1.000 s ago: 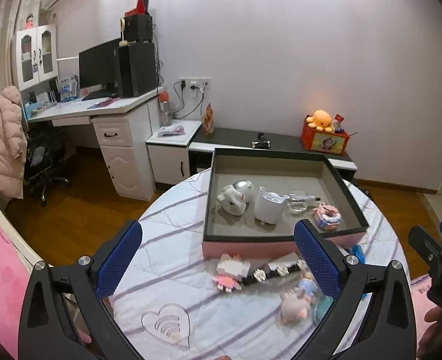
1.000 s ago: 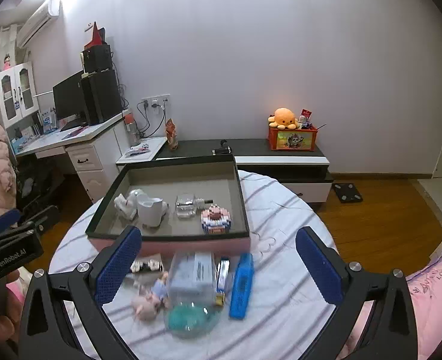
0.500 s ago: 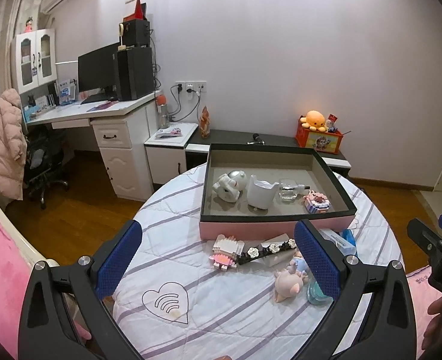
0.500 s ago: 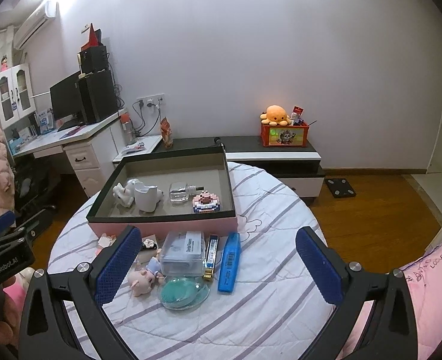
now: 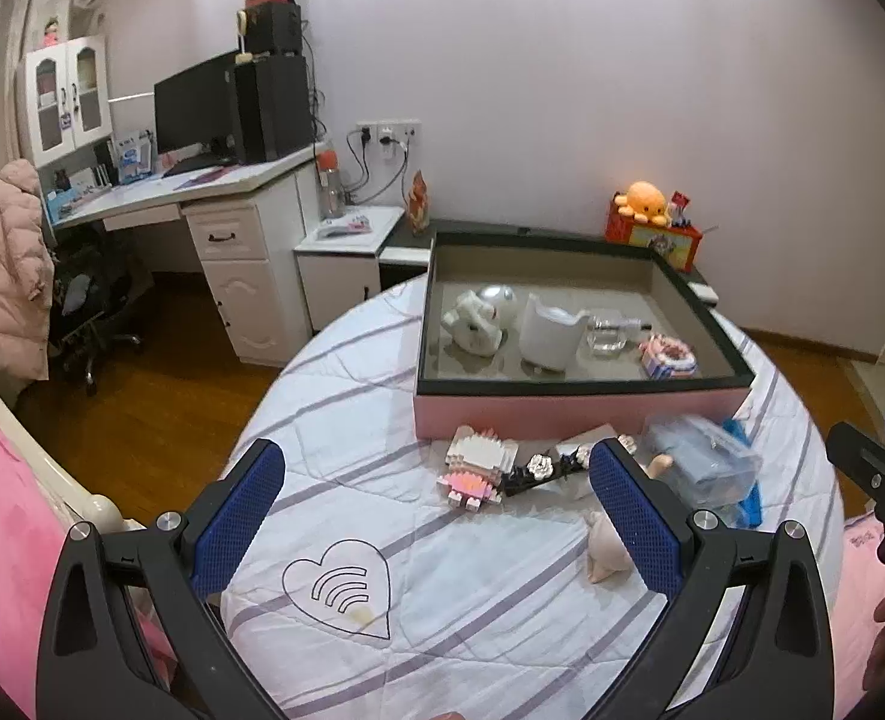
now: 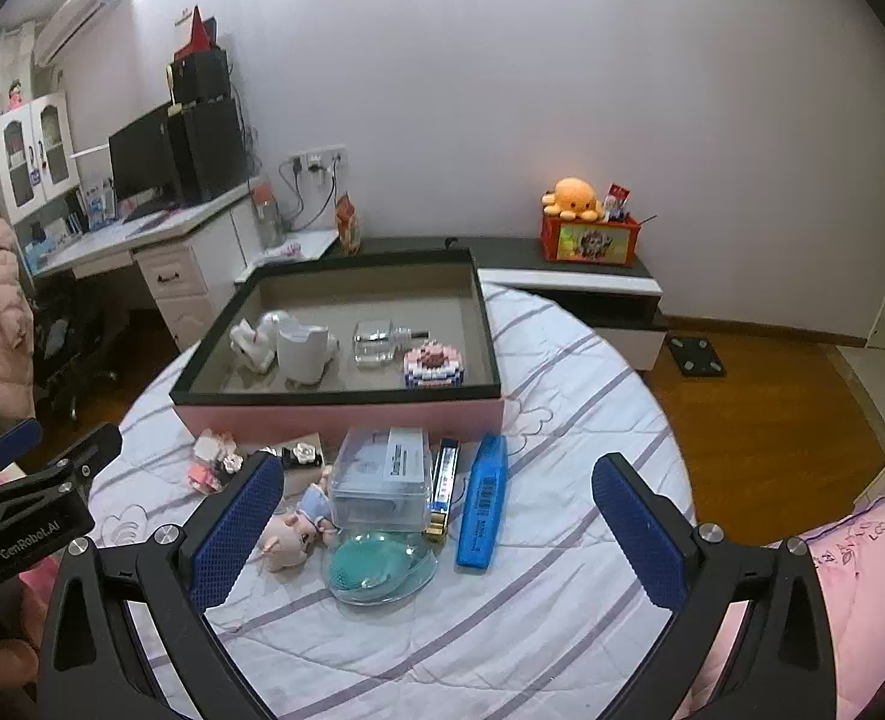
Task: Organize rigid objects
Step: 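Withdraw both tools and approach the block figure and the Dental Flossers box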
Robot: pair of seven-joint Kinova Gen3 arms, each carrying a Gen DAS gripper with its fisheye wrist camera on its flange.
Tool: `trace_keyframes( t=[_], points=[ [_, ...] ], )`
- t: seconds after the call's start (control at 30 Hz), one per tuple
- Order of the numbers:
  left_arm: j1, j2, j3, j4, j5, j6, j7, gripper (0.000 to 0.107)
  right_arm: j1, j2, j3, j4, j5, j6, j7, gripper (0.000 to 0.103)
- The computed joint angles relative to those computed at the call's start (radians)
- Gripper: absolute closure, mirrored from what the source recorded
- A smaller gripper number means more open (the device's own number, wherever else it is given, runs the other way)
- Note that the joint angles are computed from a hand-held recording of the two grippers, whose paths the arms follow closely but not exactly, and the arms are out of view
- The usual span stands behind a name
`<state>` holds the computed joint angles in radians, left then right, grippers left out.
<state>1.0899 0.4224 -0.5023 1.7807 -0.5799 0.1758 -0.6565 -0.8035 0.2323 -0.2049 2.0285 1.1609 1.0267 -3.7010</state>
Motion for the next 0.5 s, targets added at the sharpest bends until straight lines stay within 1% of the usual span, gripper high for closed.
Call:
trace_keyframes(
  t=[0.07, 0.17, 0.2, 0.3, 0.5],
  points=[
    [-0.051, 0.017, 0.056, -0.019, 0.016, 0.014, -0.027, 0.005, 0.023, 0.010, 0.008, -0.002, -0.004, -0.043, 0.019, 0.000],
    [-0.149, 0.040, 0.164, -0.043, 0.050, 0.030, -0.089, 0.005, 0.056, 0.025, 0.025, -0.003, -0.009, -0.120, 0.042, 0.000],
    [-0.191, 0.047, 0.210, -0.052, 0.067, 0.033, -0.119, 0.005, 0.065, 0.031, 0.032, -0.003, -0.009, -0.143, 0.050, 0.000],
    [-0.269, 0.077, 0.293, -0.084, 0.117, 0.053, -0.189, 0.005, 0.085, 0.052, 0.051, -0.017, -0.024, -0.194, 0.086, 0.000],
    [-0.325, 0.135, 0.329, -0.143, 0.186, 0.089, -0.253, 0.005, 0.104, 0.087, 0.092, -0.039, -0.046, -0.269, 0.145, 0.000]
  ],
)
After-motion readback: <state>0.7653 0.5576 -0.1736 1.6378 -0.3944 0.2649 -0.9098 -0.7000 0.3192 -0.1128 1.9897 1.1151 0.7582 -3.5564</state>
